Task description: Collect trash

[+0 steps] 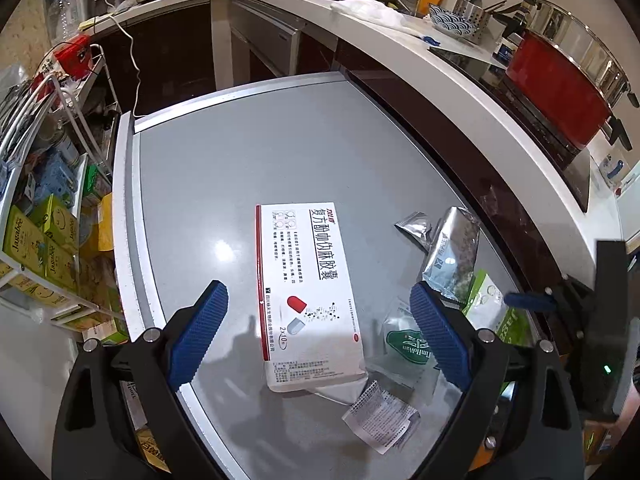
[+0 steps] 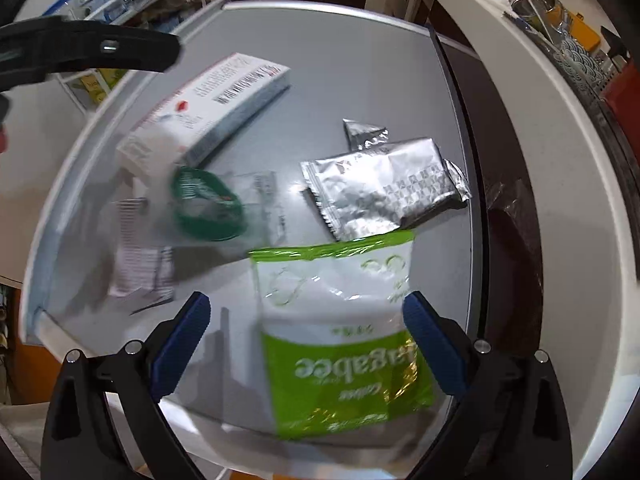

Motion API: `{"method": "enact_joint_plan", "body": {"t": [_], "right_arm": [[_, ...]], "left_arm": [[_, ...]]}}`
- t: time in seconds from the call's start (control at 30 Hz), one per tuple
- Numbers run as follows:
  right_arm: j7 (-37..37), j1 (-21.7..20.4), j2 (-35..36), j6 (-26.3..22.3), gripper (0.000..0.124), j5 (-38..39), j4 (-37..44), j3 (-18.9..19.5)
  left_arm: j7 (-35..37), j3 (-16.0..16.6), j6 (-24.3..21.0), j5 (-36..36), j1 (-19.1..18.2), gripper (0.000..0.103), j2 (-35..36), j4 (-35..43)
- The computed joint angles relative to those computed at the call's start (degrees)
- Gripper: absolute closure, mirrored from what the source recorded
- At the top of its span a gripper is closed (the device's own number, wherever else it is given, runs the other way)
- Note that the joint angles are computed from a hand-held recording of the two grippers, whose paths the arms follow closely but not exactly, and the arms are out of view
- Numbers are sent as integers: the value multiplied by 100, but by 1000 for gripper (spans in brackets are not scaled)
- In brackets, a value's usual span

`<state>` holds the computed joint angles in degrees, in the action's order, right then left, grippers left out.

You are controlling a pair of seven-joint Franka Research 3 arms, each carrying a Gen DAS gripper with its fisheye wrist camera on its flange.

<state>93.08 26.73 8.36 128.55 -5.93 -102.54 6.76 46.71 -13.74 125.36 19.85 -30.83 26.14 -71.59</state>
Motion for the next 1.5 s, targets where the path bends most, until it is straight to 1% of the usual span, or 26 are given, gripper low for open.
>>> {"method": "enact_joint_plan", "body": {"t": [0.1, 0.17, 0.23, 0.3, 0.33, 0.4, 0.5, 0.67, 0.73, 0.8, 0.83, 0.87, 0.93, 1.03, 1.07, 1.13, 1.17, 1.23, 1.27, 1.4, 1.47, 1.5], "right_arm": [[-175, 3, 68, -35, 26, -65, 63, -3], [-257, 18, 129, -195, 25, -63, 172, 2], [-245, 41, 184, -352, 25, 52, 265, 18], [-196, 49, 88, -353, 25, 237, 137, 40], [-214, 41, 9, -281, 25, 359, 30, 58], [-323, -7, -87, -317, 25, 891, -92, 118], [-326, 7, -239, -229, 25, 1279, -296, 180], [-604, -3, -326, -367, 25, 2104, -318, 253], [-499, 25, -396, -242, 25, 1991, -326, 240], [-329, 40, -506, -26, 26, 1669, -348, 213], [-171, 51, -516, 34, 25, 1344, -312, 197], [3, 70, -467, 35, 25, 881, -227, 182], [50, 71, -283, -92, 25, 363, -28, 139], [-3, 86, -47, -245, 25, 67, 164, 95], [76, 147, 57, -306, 25, -91, 250, 102], [-36, 141, 139, -358, 25, -95, 295, 72], [-75, 138, 202, -375, 25, -72, 357, 61], [-103, 170, 285, -380, 25, -136, 412, 40], [-124, 180, 382, -402, 25, -124, 493, 34], [-78, 206, 436, -372, 25, -163, 544, -42], [-166, 143, 426, -288, 25, -7, 575, -47], [-188, 143, 474, -341, 25, -17, 648, -54]], "left_arm": [[43, -6, -20, -22, 16, 10, -2, -14], [42, -13, 13, -53, 42, 10, -40, -84], [26, -14, 35, -70, 59, 10, -61, -126], [8, -17, 54, -90, 80, 10, -82, -171], [-1, -20, 69, -99, 88, 10, -88, -189], [-12, -28, 103, -120, 110, 10, -116, -249], [-29, -32, 104, -114, 113, 10, -133, -292], [-40, -46, 118, -126, 129, 10, -171, -365], [-57, -45, 138, -117, 134, 10, -196, -398], [-76, -49, 190, -117, 152, 10, -259, -490], [-90, -51, 215, -119, 163, 10, -285, -527], [-109, -54, 256, -127, 180, 10, -318, -576], [-112, -65, 299, -152, 208, 10, -323, -592], [5, -82, 227, -178, 219, 10, -195, -412], [85, -92, 181, -200, 218, 10, -123, -308], [357, -140, 32, -338, 236, 10, 88, -21], [489, -140, -112, -373, 208, 10, 257, 218], [640, -128, -208, -456, 178, 10, 421, 432], [713, -116, -327, -490, 144, 10, 555, 622], [859, 43, -787, -387, -80, 10, 975, 1276], [912, 91, -862, -374, -136, 10, 1100, 1466], [944, 111, -955, -379, -164, 10, 1194, 1604]]}}
